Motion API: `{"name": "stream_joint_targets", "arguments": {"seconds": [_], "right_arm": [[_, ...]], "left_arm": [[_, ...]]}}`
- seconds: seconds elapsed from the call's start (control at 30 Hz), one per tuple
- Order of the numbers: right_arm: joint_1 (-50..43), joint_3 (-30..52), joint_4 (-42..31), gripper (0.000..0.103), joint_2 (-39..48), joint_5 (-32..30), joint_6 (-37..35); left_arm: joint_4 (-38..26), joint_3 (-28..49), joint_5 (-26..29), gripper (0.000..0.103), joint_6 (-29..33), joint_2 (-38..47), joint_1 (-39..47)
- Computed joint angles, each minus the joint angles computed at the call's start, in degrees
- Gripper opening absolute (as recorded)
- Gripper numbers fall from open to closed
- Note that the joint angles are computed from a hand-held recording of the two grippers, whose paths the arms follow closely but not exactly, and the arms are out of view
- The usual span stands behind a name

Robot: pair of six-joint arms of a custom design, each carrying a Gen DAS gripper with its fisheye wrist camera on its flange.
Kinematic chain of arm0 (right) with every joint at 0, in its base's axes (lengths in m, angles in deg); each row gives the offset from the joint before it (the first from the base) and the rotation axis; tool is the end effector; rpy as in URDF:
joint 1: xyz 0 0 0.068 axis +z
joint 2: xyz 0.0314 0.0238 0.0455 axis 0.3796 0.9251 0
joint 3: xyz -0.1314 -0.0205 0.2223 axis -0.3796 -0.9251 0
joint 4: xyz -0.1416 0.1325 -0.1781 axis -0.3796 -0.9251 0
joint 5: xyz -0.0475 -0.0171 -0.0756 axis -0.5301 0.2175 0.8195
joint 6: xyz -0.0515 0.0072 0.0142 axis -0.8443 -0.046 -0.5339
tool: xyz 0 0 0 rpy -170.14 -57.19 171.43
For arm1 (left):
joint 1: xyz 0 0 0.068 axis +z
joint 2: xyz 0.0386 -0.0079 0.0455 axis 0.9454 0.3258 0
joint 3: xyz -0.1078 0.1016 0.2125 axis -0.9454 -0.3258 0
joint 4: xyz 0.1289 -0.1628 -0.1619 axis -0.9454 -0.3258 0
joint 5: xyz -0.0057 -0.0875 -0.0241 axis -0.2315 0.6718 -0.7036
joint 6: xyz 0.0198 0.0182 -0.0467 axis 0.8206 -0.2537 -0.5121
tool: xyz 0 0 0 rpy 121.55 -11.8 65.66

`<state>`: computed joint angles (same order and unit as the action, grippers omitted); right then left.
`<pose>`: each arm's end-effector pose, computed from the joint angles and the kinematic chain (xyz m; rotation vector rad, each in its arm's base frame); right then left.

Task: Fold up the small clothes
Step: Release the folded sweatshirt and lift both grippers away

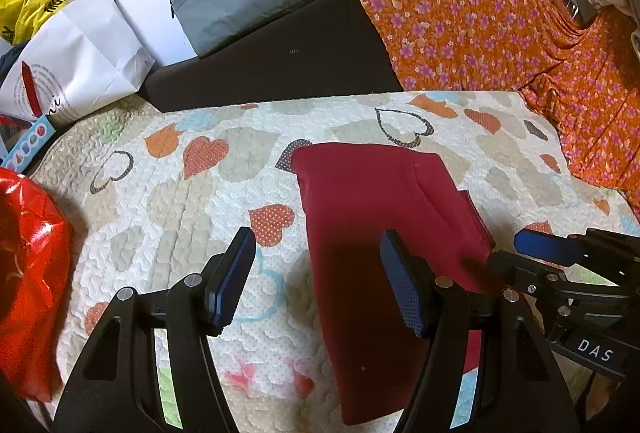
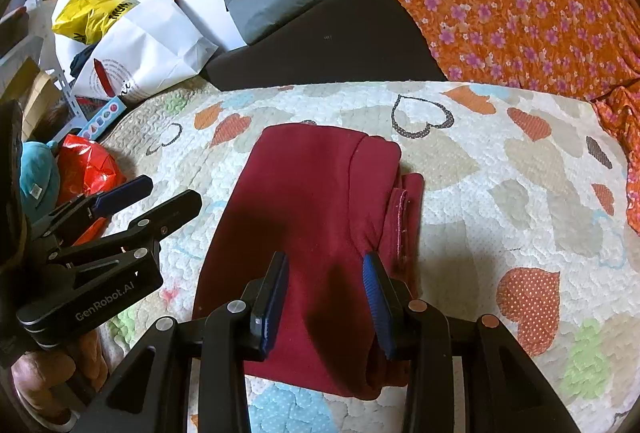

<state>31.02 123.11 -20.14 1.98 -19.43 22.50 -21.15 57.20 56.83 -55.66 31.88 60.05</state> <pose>0.2363 0.0351 0.2003 0.1357 2.3411 0.1633 0.3413 -0.0740 0.2292 0.5888 2.2000 -0.2384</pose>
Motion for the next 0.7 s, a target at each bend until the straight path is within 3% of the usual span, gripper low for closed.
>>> {"name": "stream_joint_targets", "arguments": {"seconds": [0.7], "right_arm": [[0.7,-0.2,0.1,0.038,0.8,0.2,0.3]], "left_arm": [[0.8,-0.1,2.2,0.065,-0.6,0.0,1.0]]}}
